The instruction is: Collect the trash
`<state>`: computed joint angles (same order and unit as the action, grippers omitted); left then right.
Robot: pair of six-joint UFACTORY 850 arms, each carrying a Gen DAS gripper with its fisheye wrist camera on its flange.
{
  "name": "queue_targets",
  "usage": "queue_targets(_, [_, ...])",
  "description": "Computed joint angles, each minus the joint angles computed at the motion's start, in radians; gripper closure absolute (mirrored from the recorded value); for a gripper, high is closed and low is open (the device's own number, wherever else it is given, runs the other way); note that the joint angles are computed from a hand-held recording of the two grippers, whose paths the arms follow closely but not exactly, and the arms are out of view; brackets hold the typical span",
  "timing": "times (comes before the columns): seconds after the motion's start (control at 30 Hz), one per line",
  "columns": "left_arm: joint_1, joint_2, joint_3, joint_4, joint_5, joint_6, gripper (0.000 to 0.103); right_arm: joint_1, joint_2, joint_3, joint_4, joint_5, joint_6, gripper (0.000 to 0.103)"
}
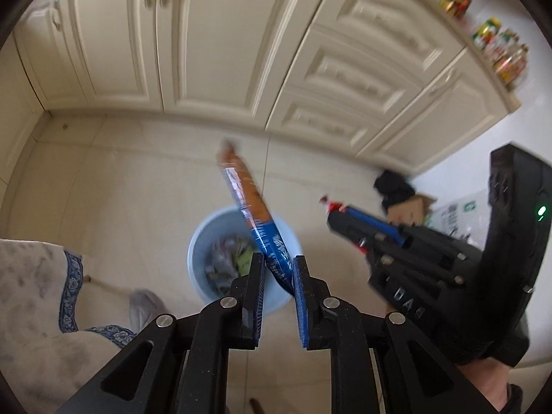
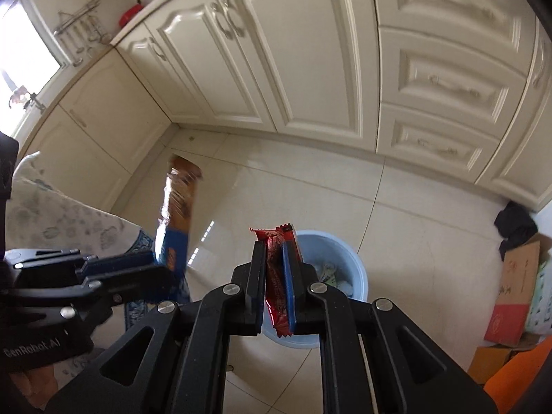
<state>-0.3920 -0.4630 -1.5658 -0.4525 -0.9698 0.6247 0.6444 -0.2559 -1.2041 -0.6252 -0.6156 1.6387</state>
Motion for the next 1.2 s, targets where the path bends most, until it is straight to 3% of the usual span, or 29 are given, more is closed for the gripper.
queue_targets(0.07, [-0.009,-0.047,-0.049,0.038,-0.010,-0.039,0.082,-0.016,-0.002,0.027,0.016,0.043,0.004,0.091])
queue_targets(0.13, [-0.021,-0.063,-0.068,0.060,-0.001,-0.063,0.062,-0.022,-0.008,0.038,0.023,0.050,0.006,0.083])
queue_targets(0.2, [-0.044,-0.067,-0.069,0.085,0.048,-0.107,0.030,-0.022,-0.004,0.051,0.005,0.061,0.037,0.053])
queue_targets(0.23, [-0.050,-0.058,-0.064,0.107,0.074,-0.131,0.026,-0.015,0.003,0.059,-0.027,0.054,0.076,0.050])
queue_targets(0.27, [-0.053,-0.048,-0.057,0.129,0.097,-0.156,0.021,-0.010,0.006,0.063,-0.052,0.045,0.107,0.039])
queue_targets(0.3, [-0.057,-0.019,-0.020,0.143,0.120,-0.174,0.018,-0.005,0.016,0.073,-0.078,0.039,0.146,0.024])
queue_targets(0.37, [-0.066,0.025,0.025,0.165,0.157,-0.210,0.014,0.009,0.030,0.083,-0.138,0.012,0.226,0.001])
queue_targets(0.53, [-0.074,0.211,0.198,0.171,0.275,-0.211,0.007,0.060,0.047,0.045,-0.230,-0.107,0.323,0.000])
queue_targets(0.7, [-0.009,0.450,0.360,0.074,0.353,-0.080,0.006,0.139,0.091,-0.014,-0.366,-0.257,0.440,0.000])
queue_targets(0.77, [0.048,0.557,0.422,0.015,0.381,-0.010,0.001,0.175,0.098,-0.057,-0.419,-0.315,0.457,0.000])
queue_targets(0.93, [0.282,0.776,0.522,-0.122,0.351,0.161,0.001,0.272,0.063,-0.222,-0.548,-0.417,0.420,0.000])
queue_targets(1.03, [0.455,0.862,0.561,-0.193,0.316,0.246,0.001,0.316,0.018,-0.329,-0.611,-0.417,0.393,0.000])
queue_targets(1.2, [0.778,0.930,0.607,-0.327,0.256,0.425,0.001,0.370,-0.124,-0.570,-0.656,-0.343,0.308,0.000])
